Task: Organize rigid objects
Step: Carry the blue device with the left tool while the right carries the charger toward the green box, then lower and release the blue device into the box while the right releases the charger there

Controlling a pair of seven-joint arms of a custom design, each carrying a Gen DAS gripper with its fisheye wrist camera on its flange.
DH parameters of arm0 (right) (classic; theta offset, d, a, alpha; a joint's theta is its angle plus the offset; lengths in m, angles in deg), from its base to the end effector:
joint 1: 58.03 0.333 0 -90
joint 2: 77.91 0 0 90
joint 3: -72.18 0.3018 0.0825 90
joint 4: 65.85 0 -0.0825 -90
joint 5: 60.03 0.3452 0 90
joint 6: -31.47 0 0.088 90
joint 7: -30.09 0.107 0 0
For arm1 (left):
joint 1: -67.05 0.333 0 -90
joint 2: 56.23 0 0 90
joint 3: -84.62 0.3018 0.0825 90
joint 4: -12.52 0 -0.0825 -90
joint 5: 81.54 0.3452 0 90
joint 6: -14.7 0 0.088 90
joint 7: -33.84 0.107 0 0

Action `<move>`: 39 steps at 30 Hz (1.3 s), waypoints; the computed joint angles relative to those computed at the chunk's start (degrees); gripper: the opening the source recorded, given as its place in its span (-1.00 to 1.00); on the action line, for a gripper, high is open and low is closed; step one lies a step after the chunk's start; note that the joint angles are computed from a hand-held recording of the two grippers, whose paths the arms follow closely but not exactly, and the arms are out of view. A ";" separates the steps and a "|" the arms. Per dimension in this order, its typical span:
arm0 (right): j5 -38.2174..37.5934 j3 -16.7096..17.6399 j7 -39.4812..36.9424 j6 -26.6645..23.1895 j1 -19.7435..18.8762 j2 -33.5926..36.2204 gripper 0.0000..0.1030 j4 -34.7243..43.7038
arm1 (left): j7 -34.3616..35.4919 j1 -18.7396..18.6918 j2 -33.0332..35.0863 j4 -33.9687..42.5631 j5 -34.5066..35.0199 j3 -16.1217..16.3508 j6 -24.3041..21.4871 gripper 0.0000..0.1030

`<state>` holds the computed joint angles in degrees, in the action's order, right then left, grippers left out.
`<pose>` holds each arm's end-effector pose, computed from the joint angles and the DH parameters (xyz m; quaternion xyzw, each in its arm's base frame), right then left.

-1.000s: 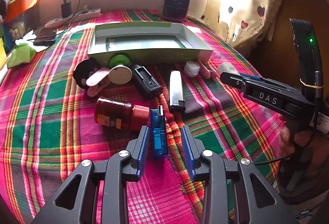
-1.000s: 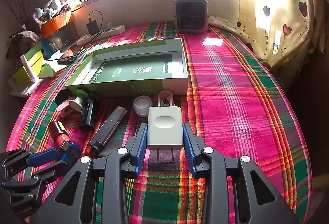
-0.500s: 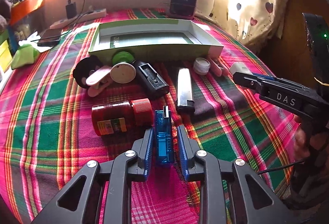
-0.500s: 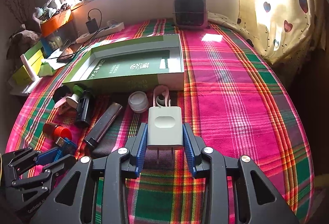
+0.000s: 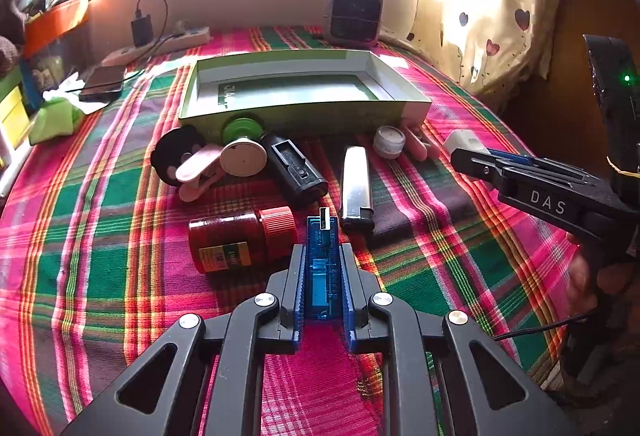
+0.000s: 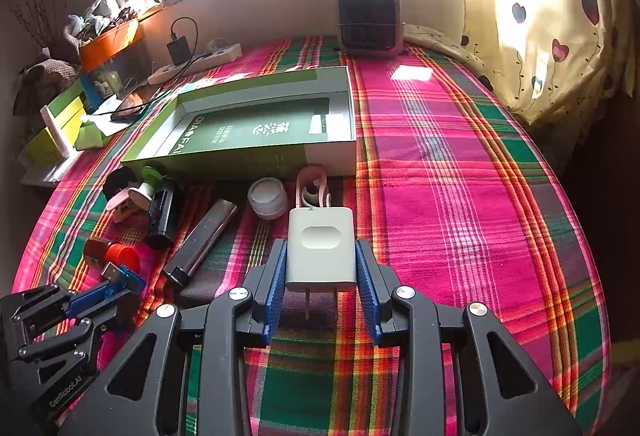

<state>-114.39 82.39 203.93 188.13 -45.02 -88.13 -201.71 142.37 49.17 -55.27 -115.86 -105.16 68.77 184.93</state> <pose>0.4260 0.2192 0.4488 -0.5633 0.7346 -0.2623 0.2726 0.4644 -0.2764 0.4508 -0.4646 0.8101 -0.3354 0.1241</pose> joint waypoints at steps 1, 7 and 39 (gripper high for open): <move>-0.10 0.02 0.02 -0.07 0.00 -0.16 -0.32 0.06 | 1.87 0.08 -0.29 0.39 -2.29 -0.10 -0.68 -0.71; 0.44 0.04 -2.01 -0.30 0.04 -0.88 -0.32 1.09 | 6.22 0.29 -0.76 4.09 -7.53 0.65 -4.55 -0.71; 16.45 -9.19 -27.17 -0.79 2.85 18.92 -0.32 25.18 | -8.36 3.93 30.97 50.37 15.13 1.08 -20.09 -0.71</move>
<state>-97.94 73.20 176.76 187.35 -42.17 -69.21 -176.52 134.01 53.10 -24.30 -65.49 -90.03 69.85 164.84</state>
